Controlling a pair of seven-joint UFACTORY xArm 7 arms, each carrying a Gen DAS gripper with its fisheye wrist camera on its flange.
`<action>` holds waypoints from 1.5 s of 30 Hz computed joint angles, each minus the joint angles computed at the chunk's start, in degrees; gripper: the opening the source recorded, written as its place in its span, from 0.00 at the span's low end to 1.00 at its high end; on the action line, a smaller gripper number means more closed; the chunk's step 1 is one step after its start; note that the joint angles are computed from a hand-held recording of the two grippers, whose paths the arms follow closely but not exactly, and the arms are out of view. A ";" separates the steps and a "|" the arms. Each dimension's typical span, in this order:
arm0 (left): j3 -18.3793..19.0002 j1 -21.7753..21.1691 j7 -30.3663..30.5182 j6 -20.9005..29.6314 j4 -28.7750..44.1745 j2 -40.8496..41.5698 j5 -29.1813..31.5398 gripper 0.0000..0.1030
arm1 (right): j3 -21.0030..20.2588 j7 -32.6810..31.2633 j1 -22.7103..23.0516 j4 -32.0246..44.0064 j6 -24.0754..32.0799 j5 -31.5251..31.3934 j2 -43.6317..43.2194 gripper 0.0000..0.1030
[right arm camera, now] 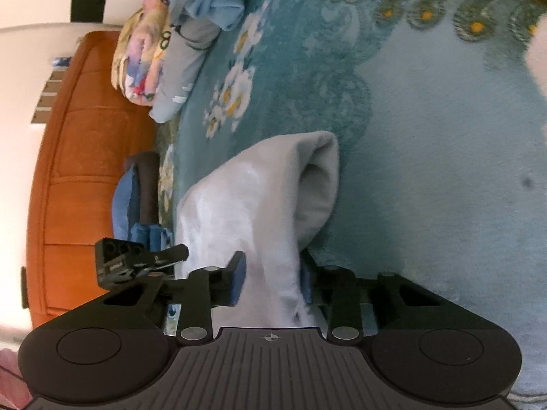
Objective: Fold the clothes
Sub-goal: 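Grasp the folded shirt bundle with the right gripper while the left gripper grasps its other side, then lift the shirt bundle with both grippers and carry it to the clothes stack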
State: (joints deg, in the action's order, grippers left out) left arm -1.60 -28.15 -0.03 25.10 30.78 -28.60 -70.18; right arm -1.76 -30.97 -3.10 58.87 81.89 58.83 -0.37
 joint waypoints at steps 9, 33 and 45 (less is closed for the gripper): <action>-3.41 -0.25 -11.12 -4.56 -1.20 -1.00 9.62 0.14 | 1.20 1.77 0.70 3.97 0.43 -4.22 1.81 0.11; -33.00 20.96 -76.48 0.08 -5.06 -28.62 48.21 0.06 | 9.69 -1.50 5.55 47.39 16.87 -20.78 20.54 0.07; -29.36 17.83 -93.18 29.36 -7.95 -61.45 64.62 0.05 | 17.34 3.12 20.90 74.16 21.27 -24.97 33.37 0.07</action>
